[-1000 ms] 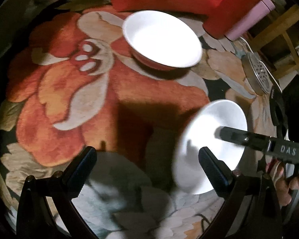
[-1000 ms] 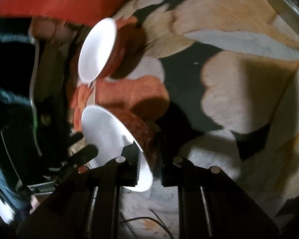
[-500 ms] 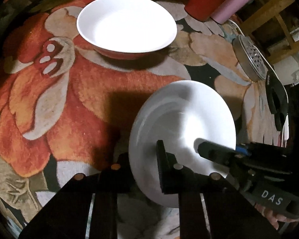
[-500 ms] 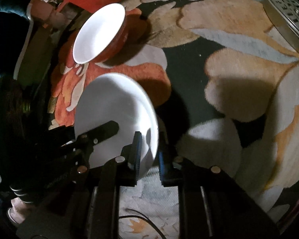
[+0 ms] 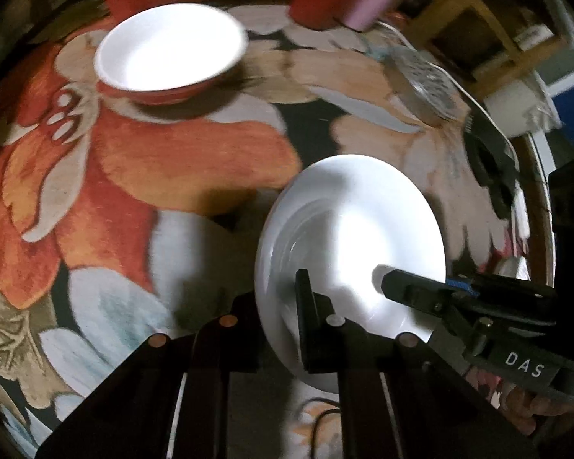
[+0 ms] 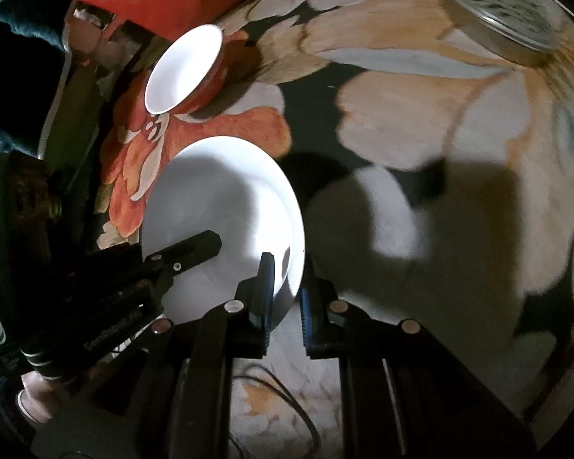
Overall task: Organize plates and bowls
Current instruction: 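Carry the white bowl with the right gripper over the plate stack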
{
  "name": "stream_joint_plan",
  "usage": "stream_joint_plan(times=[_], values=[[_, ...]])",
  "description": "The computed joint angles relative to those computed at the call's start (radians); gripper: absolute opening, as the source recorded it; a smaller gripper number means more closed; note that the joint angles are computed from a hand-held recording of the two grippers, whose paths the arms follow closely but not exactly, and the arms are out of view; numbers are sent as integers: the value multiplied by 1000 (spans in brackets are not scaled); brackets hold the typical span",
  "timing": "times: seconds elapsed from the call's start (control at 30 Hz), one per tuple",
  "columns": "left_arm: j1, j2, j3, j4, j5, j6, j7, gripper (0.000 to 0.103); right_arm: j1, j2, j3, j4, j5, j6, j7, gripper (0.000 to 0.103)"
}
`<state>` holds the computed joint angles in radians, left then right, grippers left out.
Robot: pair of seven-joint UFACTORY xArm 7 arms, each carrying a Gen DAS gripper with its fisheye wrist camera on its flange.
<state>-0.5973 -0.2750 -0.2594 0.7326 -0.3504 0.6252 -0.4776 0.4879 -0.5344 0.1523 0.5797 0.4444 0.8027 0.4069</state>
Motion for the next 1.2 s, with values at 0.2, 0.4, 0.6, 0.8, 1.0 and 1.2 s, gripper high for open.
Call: stream_joint_plan(times=[0.2, 0.4, 0.6, 0.8, 1.0, 1.2], values=[[-40, 47, -39, 91, 6, -3, -6, 11, -35, -202, 20, -69, -70, 118, 117, 13], [-80, 103, -72, 171, 18, -5, -12, 11, -75, -379, 6, -105, -134, 256, 182, 13], [-119, 191, -105, 283, 38, -16, -30, 11, -135, -566, -26, -137, -173, 411, 218, 13], [-166, 298, -136, 419, 111, -10, -68, 11, -220, -752, -55, -152, -210, 579, 243, 13], [-234, 424, -153, 574, 189, 6, -110, 11, -322, -896, -105, -140, -263, 742, 233, 13], [-326, 561, -148, 757, 269, 40, -146, 11, -433, -1009, -165, -106, -336, 894, 191, 13]])
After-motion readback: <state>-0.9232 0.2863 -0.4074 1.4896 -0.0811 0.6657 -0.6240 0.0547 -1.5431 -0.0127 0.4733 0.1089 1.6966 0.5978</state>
